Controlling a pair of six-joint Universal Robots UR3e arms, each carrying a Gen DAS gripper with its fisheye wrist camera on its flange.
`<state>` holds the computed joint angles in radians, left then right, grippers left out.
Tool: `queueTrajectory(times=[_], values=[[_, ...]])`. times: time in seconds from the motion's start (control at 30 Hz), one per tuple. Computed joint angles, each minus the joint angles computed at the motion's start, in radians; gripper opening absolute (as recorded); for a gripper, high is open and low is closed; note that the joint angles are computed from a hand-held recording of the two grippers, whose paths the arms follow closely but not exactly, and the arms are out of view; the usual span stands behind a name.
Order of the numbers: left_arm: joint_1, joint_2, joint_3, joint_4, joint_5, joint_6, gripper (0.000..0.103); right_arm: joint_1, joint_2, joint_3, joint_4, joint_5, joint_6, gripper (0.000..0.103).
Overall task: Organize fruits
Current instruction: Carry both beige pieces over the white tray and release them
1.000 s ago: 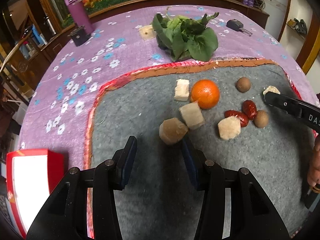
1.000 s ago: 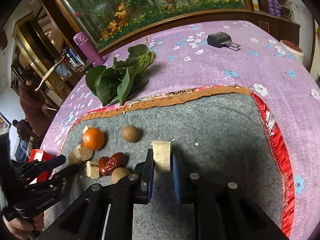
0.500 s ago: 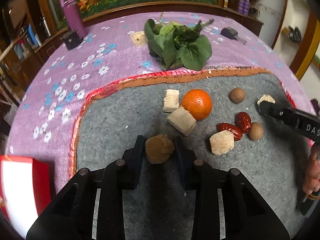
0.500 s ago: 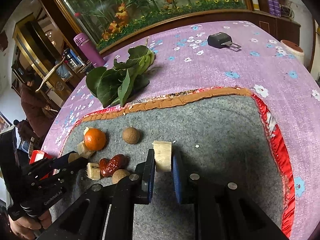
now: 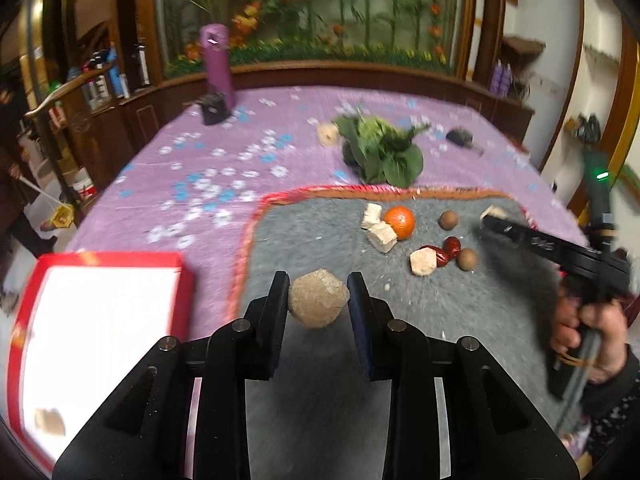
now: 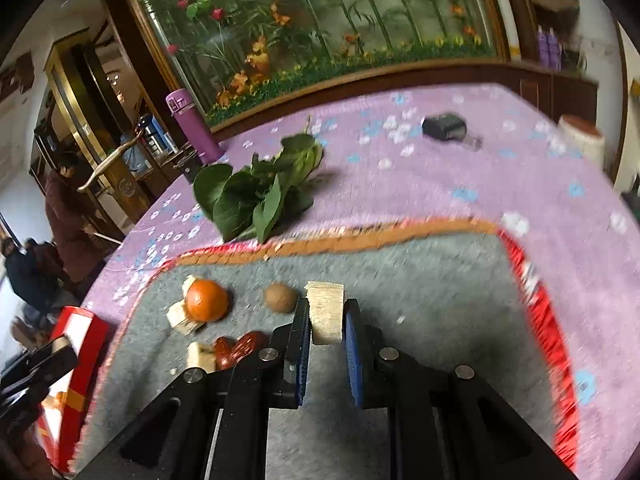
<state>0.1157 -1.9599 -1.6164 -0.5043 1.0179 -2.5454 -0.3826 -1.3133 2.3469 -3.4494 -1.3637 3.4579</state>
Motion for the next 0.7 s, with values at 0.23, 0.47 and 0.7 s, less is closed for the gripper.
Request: queueTrajectory(times=[0.23, 0.47, 0.7], values=[[0.273, 0.185, -0.201, 0.018, -0.101, 0.064, 0.029, 0.163, 0.034, -0.192, 0.173, 0.135, 0.076, 0.016], [0.429, 0.127, -0.182, 0.108, -0.034, -0.008, 0.029, 0.475, 0.341, -0.816, 0.435, 0.231, 0.100, 0.015], [0.455, 0.031, -0.136, 0.171, 0.036, -0.029, 0.029, 0.664, 0.620, -1.319, 0.677, 0.177, 0.092, 0.015]])
